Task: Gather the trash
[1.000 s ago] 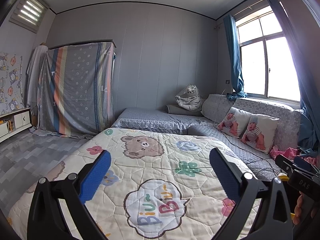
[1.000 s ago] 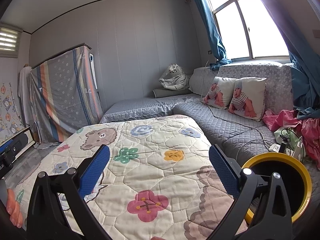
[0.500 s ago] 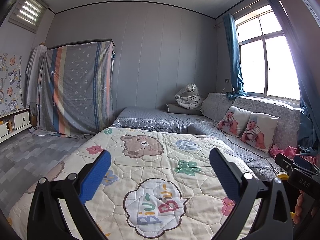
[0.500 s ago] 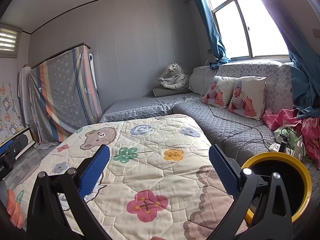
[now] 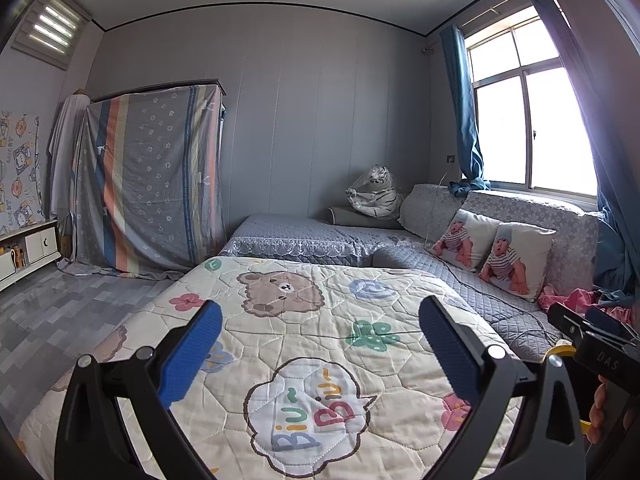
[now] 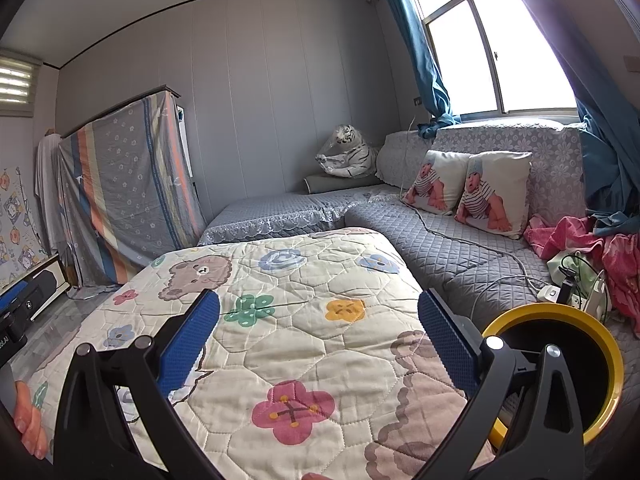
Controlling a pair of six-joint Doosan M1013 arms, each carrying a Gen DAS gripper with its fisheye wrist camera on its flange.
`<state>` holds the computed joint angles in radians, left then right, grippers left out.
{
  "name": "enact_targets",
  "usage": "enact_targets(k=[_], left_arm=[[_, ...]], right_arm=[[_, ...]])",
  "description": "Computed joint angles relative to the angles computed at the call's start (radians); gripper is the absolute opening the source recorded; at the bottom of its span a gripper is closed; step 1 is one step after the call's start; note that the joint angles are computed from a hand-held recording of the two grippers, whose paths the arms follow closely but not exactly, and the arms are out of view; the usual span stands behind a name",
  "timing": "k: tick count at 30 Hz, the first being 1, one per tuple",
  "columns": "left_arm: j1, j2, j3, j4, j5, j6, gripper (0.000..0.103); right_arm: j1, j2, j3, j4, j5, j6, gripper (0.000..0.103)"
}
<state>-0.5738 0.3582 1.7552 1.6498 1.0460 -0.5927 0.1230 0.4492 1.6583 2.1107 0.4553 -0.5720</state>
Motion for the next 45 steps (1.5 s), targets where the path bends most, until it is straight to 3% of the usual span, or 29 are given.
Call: enact_targets(k=[45], left_arm=[[0.004, 0.001, -0.003, -0.011, -0.025, 0.019, 0.095]], right_arm=[[-0.004, 0.005, -0.003, -0.013, -0.008, 0.027, 0.095]])
